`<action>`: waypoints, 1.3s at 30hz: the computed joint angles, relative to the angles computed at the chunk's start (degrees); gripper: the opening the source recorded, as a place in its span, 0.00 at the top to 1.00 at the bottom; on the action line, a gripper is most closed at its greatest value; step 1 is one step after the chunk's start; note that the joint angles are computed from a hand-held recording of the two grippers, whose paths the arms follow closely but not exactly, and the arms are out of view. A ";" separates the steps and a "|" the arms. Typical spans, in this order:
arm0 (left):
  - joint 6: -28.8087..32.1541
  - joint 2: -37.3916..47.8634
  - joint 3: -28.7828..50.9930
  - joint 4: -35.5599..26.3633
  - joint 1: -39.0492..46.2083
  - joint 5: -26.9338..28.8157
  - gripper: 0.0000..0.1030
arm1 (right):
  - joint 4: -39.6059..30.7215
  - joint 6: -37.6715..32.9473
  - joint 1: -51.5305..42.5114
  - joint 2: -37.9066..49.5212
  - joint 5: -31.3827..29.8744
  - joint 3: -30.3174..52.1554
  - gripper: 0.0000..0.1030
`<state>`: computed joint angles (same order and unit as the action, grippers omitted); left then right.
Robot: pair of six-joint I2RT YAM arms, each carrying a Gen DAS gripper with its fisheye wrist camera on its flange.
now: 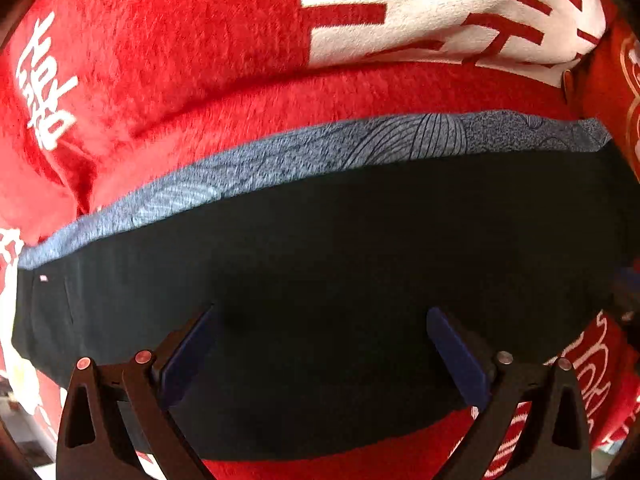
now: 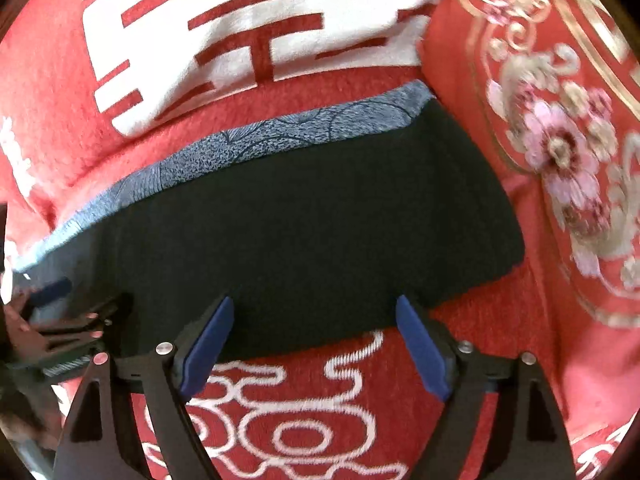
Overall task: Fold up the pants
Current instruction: 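Grasp the trouser end with the right gripper and fold it over the bundle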
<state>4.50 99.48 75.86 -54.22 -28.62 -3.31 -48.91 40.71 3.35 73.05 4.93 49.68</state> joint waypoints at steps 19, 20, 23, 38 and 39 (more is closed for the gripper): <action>-1.26 -1.69 -1.35 0.83 -2.13 -2.73 0.00 | 24.80 22.63 -22.31 -38.08 -23.67 -31.98 0.28; -2.31 -1.64 -1.66 1.30 -3.69 -3.41 0.00 | 26.89 22.75 -22.20 -36.13 -23.10 -31.82 0.28; -0.49 -2.15 -3.34 3.34 -2.63 -3.55 0.00 | 30.02 23.68 -21.42 -33.95 -20.60 -31.58 0.28; -0.30 -3.25 2.58 -1.24 -4.61 4.07 0.22 | 25.42 18.37 -20.07 -23.56 -20.01 -22.57 0.85; -0.66 -3.00 1.56 -0.30 -5.24 4.70 0.22 | 24.38 17.82 -19.06 -23.71 -19.23 -21.26 0.85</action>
